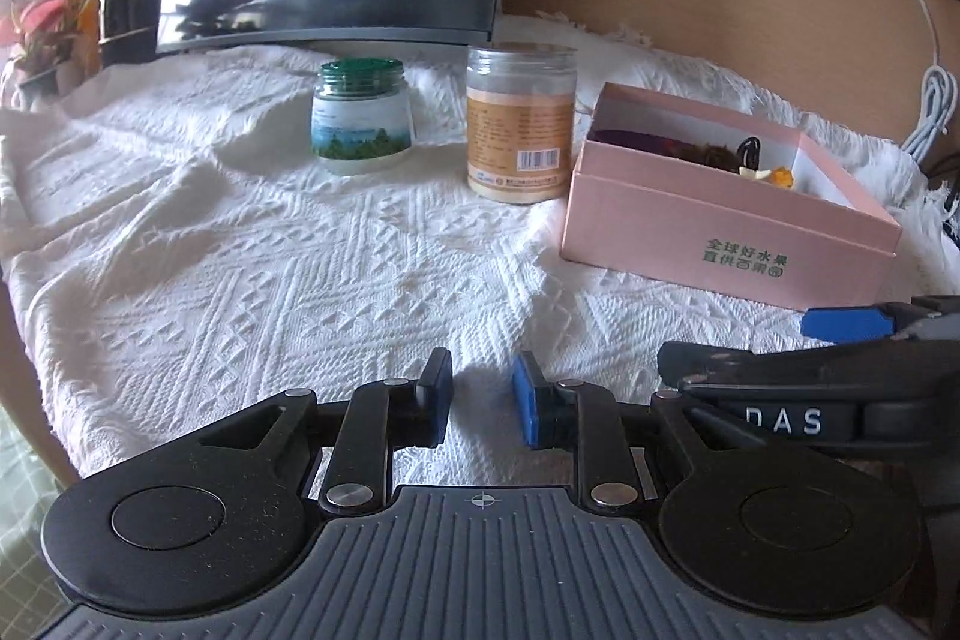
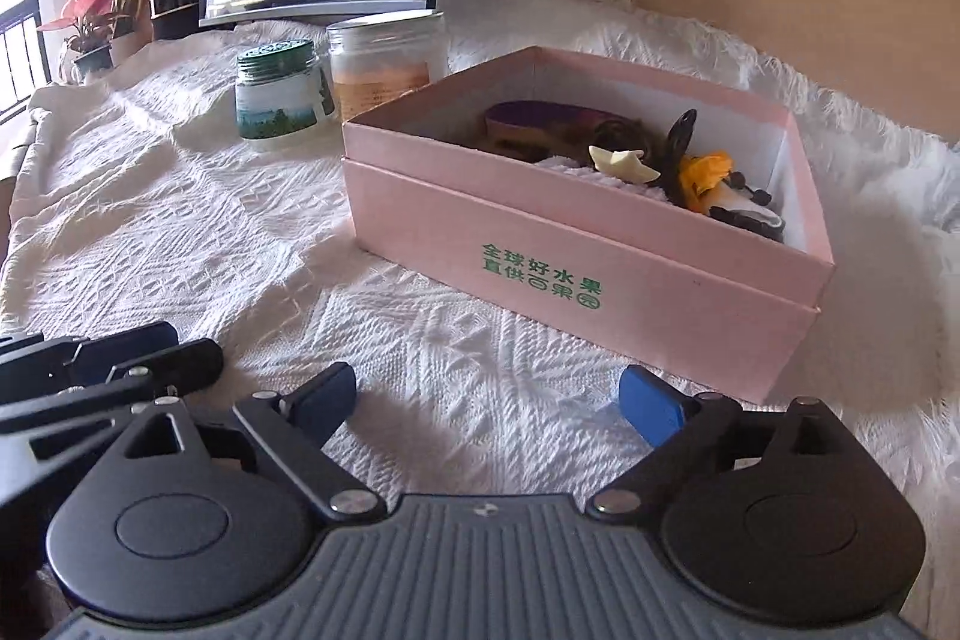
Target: Organize soft objects
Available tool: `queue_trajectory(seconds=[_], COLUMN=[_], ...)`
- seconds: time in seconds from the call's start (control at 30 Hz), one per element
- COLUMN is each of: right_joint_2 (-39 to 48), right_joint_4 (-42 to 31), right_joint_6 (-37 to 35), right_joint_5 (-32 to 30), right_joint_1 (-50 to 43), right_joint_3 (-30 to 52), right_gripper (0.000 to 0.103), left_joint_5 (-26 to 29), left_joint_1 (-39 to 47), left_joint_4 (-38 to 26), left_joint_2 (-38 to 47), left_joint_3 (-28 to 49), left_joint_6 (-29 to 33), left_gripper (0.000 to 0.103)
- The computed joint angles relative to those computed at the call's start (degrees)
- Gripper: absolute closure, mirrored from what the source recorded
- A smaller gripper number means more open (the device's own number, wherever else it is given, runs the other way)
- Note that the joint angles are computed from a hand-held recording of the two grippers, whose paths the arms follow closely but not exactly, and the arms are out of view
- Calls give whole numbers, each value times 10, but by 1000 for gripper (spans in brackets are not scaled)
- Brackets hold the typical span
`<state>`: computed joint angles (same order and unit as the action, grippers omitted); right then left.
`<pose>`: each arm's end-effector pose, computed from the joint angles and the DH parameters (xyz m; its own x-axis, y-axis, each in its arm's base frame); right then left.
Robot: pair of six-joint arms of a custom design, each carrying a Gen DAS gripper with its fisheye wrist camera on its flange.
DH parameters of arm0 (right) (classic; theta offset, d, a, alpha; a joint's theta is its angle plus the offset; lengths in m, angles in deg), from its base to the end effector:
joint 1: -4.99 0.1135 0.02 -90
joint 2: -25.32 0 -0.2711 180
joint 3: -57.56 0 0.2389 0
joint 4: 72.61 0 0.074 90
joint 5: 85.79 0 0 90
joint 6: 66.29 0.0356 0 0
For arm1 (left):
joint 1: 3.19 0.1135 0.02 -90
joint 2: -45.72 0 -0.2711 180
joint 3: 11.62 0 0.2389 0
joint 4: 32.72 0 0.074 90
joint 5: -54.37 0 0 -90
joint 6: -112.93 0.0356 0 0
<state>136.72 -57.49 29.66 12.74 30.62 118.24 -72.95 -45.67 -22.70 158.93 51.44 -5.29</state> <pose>0.3259 0.1505 0.1174 -0.5551 -0.1526 -0.8177 -0.2629 0.9648 -0.0016 0.2787 -0.2260 0.1133 -0.5111 -0.0418 -0.8585 -0.0528 0.9985 -0.0172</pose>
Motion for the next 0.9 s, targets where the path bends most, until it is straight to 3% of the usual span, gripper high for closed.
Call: queue_trajectory(seconds=[0.9], right_joint_2=[-1], right_joint_4=[2], right_joint_6=[3], right_joint_5=[-10], right_joint_1=[-4], right_joint_3=[-2], right_gripper=[5], left_joint_5=[15], left_joint_1=[4], left_joint_4=[0], left_joint_2=[-8], left_joint_3=[-4], left_joint_6=[1], left_gripper=[78])
